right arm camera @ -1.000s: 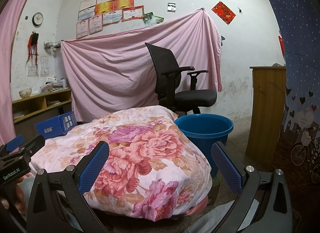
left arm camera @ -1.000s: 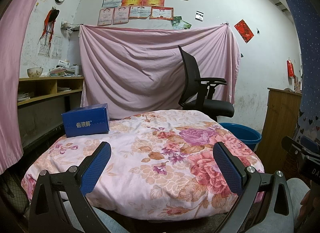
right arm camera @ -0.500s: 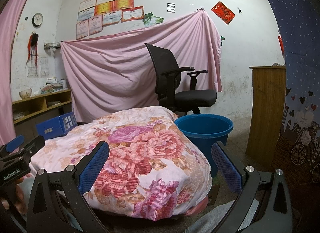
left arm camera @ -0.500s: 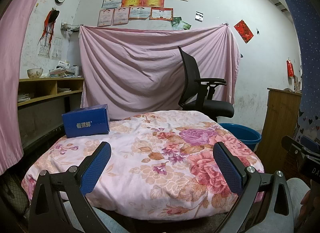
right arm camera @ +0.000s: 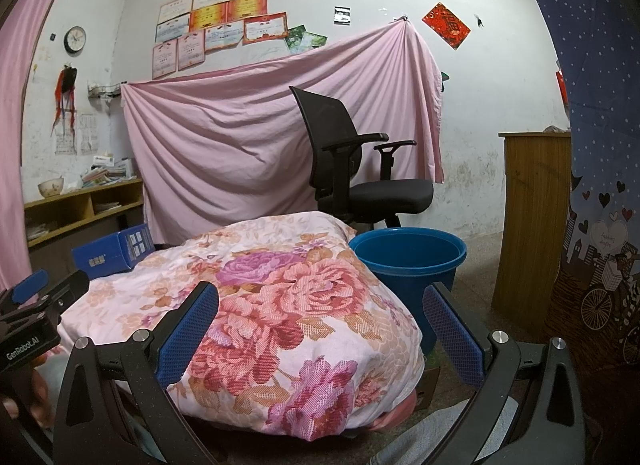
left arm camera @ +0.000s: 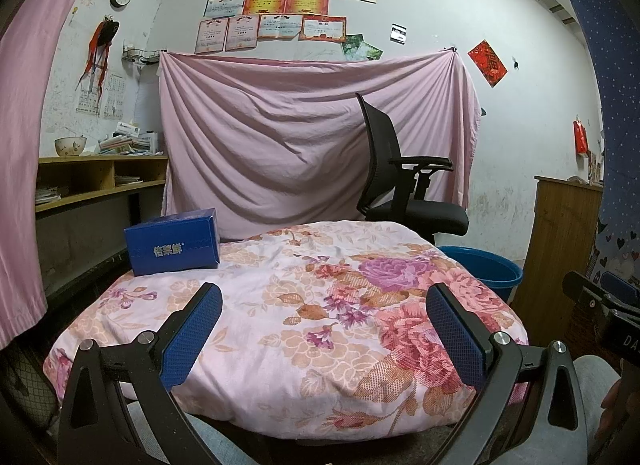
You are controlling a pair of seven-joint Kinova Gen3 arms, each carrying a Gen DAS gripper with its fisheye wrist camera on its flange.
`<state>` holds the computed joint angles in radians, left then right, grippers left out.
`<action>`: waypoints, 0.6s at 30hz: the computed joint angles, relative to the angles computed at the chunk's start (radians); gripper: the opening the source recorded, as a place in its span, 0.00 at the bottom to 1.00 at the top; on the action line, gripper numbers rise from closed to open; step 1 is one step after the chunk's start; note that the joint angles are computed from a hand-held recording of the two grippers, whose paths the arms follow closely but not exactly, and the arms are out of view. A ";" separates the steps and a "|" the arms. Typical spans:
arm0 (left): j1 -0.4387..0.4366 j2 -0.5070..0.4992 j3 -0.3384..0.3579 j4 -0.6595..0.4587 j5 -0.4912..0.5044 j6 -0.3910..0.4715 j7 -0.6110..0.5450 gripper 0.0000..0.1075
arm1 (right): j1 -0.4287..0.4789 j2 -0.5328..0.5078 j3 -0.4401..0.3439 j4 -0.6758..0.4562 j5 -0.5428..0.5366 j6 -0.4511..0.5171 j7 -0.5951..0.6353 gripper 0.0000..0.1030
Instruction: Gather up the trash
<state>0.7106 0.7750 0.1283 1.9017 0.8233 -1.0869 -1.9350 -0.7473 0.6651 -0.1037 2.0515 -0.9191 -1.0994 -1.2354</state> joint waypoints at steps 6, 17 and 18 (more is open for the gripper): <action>0.002 -0.001 0.000 -0.001 0.004 0.000 -0.005 0.93 | -0.001 0.001 -0.001 -0.001 -0.002 -0.004 -0.003 1.00; -0.001 -0.002 0.000 0.000 0.001 0.002 -0.007 0.93 | -0.001 0.002 -0.001 -0.002 -0.003 -0.003 -0.002 1.00; -0.002 -0.003 0.000 -0.001 0.000 0.004 -0.008 0.93 | -0.001 0.002 -0.001 -0.002 -0.003 -0.003 -0.002 1.00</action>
